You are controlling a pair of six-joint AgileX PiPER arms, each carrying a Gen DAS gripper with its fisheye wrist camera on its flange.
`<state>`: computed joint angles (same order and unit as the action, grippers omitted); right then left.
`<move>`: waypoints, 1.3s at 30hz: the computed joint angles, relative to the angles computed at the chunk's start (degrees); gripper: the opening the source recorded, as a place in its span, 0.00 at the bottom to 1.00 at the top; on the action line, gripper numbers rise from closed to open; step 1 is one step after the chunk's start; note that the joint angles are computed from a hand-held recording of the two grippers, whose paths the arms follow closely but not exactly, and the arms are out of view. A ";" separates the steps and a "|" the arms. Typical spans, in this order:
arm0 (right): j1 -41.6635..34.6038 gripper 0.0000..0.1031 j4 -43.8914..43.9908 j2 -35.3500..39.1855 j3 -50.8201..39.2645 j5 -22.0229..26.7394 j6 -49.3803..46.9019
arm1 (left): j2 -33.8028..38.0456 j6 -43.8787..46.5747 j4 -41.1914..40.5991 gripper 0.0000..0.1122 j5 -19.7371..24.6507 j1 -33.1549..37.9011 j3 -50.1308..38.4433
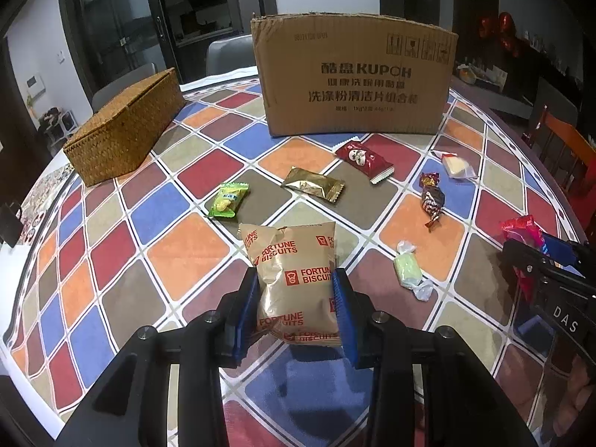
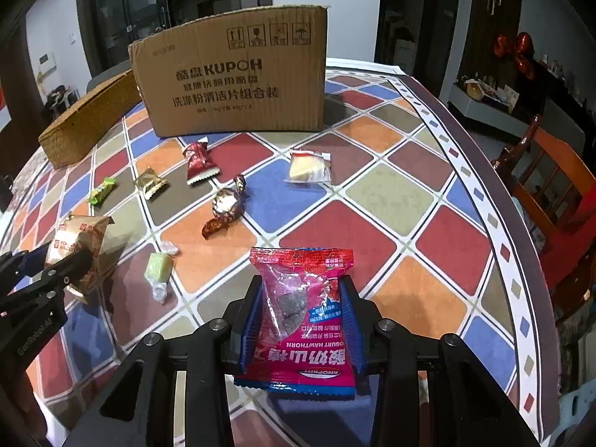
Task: Organize snacks
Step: 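Carry the biscuit packet and pink bag over the cardboard box with both grippers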
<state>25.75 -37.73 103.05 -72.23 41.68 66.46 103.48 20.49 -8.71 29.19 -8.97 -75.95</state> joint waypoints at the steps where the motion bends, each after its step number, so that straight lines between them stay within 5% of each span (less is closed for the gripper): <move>1: 0.00 0.39 -0.07 -0.08 -0.18 0.08 -0.09 | -0.09 -0.03 0.00 0.34 0.08 0.01 -0.13; 23: -1.74 0.39 -0.90 0.87 -7.77 2.28 -4.23 | 0.75 -0.49 -0.12 0.34 2.90 -0.04 -7.04; 39: -3.79 0.39 0.34 4.35 -18.93 4.97 -9.98 | 5.81 -0.90 0.06 0.34 8.67 -0.13 -20.78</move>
<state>21.96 -37.39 107.41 -91.16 46.65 56.47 109.29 19.60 -8.65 37.86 -9.10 -96.73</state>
